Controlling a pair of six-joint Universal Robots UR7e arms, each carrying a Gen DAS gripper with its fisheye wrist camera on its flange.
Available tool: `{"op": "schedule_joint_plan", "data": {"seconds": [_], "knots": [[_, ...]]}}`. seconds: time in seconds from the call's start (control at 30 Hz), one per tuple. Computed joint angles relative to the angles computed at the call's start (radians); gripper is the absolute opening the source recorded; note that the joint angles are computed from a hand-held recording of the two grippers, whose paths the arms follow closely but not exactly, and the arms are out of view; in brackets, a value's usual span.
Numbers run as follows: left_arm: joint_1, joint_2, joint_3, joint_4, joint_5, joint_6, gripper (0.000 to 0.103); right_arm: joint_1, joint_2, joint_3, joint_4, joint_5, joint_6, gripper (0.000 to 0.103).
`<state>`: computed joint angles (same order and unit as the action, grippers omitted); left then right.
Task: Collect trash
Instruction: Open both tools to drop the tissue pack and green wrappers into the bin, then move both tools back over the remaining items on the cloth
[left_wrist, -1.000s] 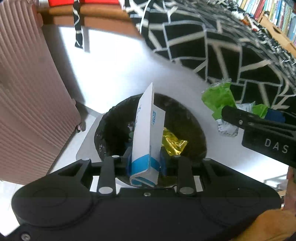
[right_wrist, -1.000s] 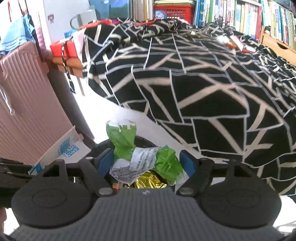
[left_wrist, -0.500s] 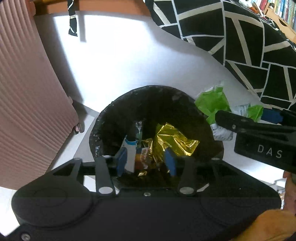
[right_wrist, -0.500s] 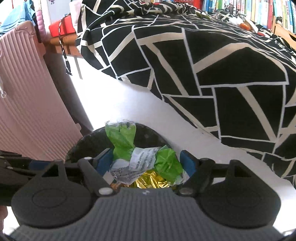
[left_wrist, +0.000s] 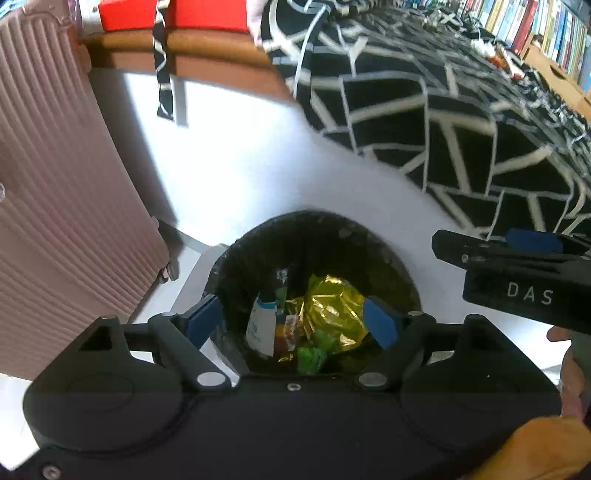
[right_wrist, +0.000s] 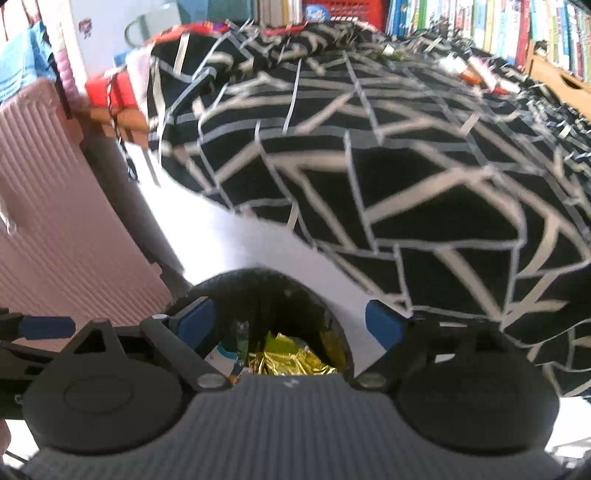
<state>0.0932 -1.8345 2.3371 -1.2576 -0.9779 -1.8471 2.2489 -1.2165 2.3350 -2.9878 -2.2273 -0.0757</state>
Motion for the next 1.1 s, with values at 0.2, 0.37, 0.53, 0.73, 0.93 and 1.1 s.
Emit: {"op": "schedule_joint_plan", "data": {"seconds": [0.2, 0.37, 0.53, 0.73, 0.93, 1.1], "knots": [[0.020, 0.063, -0.144, 0.072, 0.068, 0.063, 0.084, 0.063, -0.043, -0.101, 0.136, -0.064, 0.066, 0.094], [0.055, 0.119, -0.279, 0.079, 0.167, 0.172, 0.087, 0.101, -0.073, -0.200, 0.216, -0.137, 0.115, 0.094], [0.104, 0.199, -0.400, 0.009, 0.275, 0.321, 0.091, 0.103, -0.080, -0.294, 0.209, -0.204, 0.090, 0.093], [0.208, 0.331, -0.523, -0.197, 0.361, 0.526, 0.091, 0.046, -0.061, -0.393, 0.102, -0.247, -0.045, 0.092], [0.319, 0.505, -0.643, -0.424, 0.418, 0.716, 0.091, -0.069, -0.013, -0.513, 0.007, -0.169, -0.204, 0.090], [0.418, 0.673, -0.755, -0.602, 0.411, 0.843, 0.079, -0.179, 0.035, -0.628, 0.053, -0.084, -0.243, 0.088]]}}
